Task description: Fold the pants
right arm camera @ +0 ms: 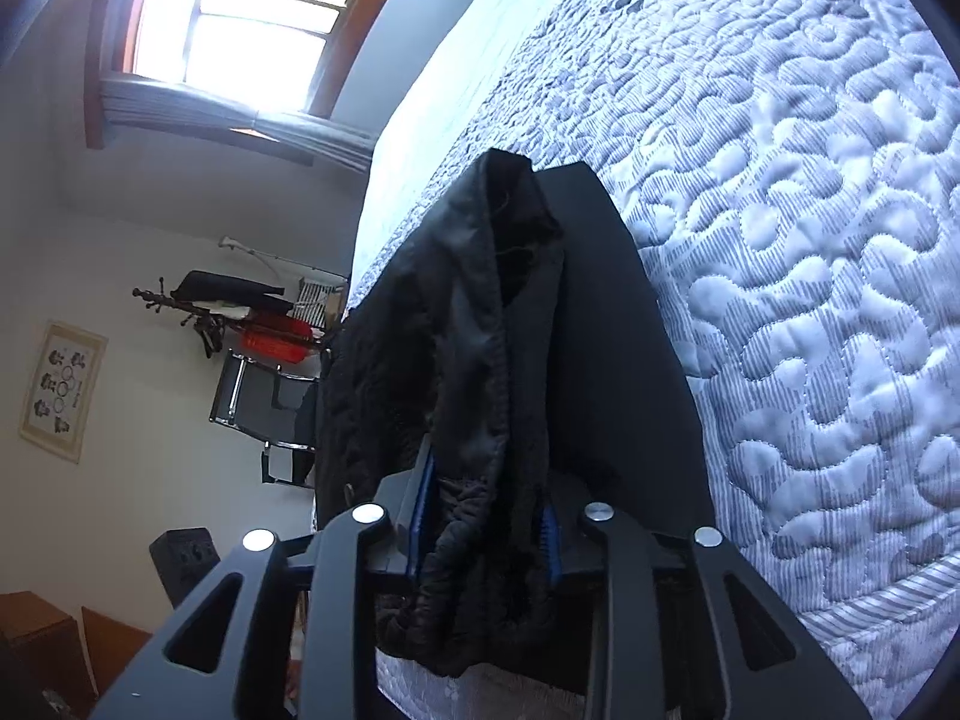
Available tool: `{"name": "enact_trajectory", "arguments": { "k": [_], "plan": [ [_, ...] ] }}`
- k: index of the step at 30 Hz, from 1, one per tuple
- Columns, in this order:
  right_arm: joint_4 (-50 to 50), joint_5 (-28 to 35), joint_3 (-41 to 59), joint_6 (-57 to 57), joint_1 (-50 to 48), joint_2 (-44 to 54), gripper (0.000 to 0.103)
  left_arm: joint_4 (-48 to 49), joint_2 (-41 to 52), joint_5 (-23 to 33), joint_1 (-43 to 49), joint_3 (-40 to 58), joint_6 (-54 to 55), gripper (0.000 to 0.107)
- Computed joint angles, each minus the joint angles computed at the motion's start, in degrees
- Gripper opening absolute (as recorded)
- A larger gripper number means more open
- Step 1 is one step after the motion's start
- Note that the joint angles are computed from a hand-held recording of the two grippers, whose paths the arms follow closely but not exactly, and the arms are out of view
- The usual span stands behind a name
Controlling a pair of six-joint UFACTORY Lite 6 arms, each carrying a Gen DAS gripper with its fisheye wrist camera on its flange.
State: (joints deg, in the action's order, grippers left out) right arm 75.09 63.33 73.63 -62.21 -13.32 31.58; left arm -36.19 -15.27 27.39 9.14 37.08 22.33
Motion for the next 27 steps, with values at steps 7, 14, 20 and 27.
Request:
{"name": "enact_trajectory", "arguments": {
  "k": [7,14,20,27],
  "plan": [
    [-3.1,2.5,-5.7,-1.8,-5.5,-5.1,0.047,0.3,-1.5,0.4,1.5,-2.2,0.1,0.097],
    [-3.2,2.4,-8.7,-3.1,-7.2,-6.1,0.047,-0.6,-0.4,-1.2,0.8,-4.7,0.2,0.097],
    [-2.9,1.5,-10.6,-4.2,-6.6,-9.3,0.03,-5.0,2.3,-1.9,1.2,-4.6,4.0,0.097],
    [-3.8,1.3,-9.7,-1.3,-4.2,-15.0,0.029,-5.9,3.3,-2.6,0.5,-3.9,4.3,0.097]
  ]
}}
